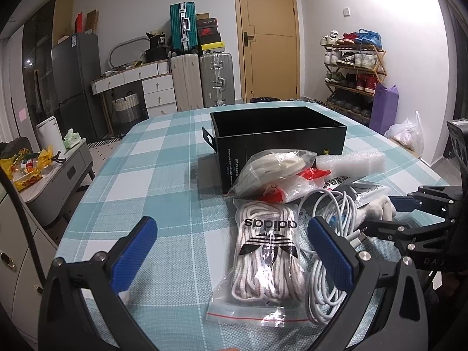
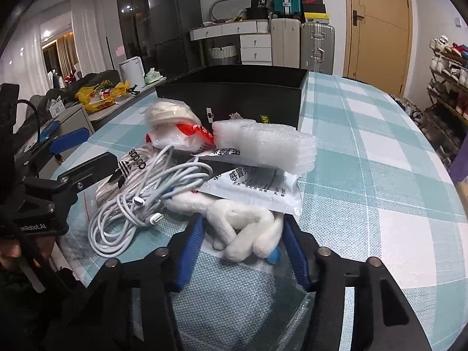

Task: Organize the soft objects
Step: 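Grasp the white gloves with the right gripper while the left gripper grasps the adidas rope bag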

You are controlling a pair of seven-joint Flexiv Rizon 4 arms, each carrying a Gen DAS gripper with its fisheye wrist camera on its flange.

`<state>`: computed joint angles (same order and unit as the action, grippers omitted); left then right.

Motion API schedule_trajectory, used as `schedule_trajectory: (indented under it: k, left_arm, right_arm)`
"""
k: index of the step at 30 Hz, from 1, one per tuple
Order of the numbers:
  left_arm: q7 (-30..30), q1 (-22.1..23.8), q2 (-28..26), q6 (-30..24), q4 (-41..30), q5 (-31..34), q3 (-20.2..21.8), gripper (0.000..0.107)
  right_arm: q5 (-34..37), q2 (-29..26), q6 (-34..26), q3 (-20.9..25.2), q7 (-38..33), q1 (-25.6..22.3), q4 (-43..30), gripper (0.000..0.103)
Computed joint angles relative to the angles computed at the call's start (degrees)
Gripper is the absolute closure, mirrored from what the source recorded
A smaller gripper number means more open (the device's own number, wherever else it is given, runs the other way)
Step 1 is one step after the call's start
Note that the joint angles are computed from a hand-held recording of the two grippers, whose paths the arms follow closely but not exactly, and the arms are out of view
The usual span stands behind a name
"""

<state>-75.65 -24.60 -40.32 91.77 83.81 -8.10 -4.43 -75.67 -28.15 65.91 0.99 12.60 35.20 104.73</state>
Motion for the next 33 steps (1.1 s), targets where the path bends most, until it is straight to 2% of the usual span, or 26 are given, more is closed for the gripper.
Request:
schedule_trajectory:
  k: [4, 7, 13, 15, 17, 20, 24, 26, 29, 33]
  left_arm:
    - [-0.08, -0.2, 0.04, -1.15, -0.42, -0.02, 0.3, 0.004]
    - [-0.79, -0.77, 0.04, -3.12, -1.41, -0.1, 1.34, 0.004]
    - [-0.55, 0.91, 0.57, -6.07, -1.88, -0.31, -0.62, 0.004]
    - [-0.36, 1.77, 0.64, -5.54, -1.66, -0.57, -1.8, 0.004]
    - [-0.11, 2.29, 0.44, -7.53, -2.12, -1.21, -2.57, 0.004]
    - [-2.3, -0.4, -0.32, -10.69, -4.13, 0.2, 1.53, 0.004]
    - [-1.37, 0.44, -0.67, -12.49, -4.69, 0.87, -0.18, 0.004]
    - [-1.04, 0.39, -0.8, -13.14, -5.0, 1.29, -0.34, 0.004]
    - [-0.7, 0.4, -0.82, -13.91, -5.13, 1.51, -0.63, 0.008]
    - [0.76, 1.1, -0.79, -17.23, -5.61, 1.01, -1.96, 0.025]
  right_arm:
    - [-3.73, 0.74, 0.42, -0.49, 3.36, -0.04, 1.03, 0.061]
    - [-5.3, 1.26, -1.45, 0.1, 4.18, -0.04, 1.14, 0.063]
    - [-8.32, 2.82, -5.05, 1.54, 6.89, -0.32, 2.36, 0.064]
    - [-9.42, 3.7, -6.54, 2.11, 8.58, -0.38, 3.35, 0.064]
    - [-9.92, 4.59, -8.49, 2.81, 9.74, -0.42, 4.37, 0.064]
    - [-10.59, 5.56, -12.24, 3.58, 11.21, -0.2, 5.18, 0.064]
    - [-10.29, 5.25, -15.55, 4.43, 9.17, 0.36, 4.34, 0.064]
    - [-10.56, 5.12, -15.05, 4.53, 9.09, 0.13, 4.06, 0.064]
    - [-11.15, 5.12, -15.07, 4.51, 8.98, -0.05, 4.01, 0.064]
    - [-11.79, 5.12, -14.52, 4.55, 9.55, -0.46, 4.07, 0.064]
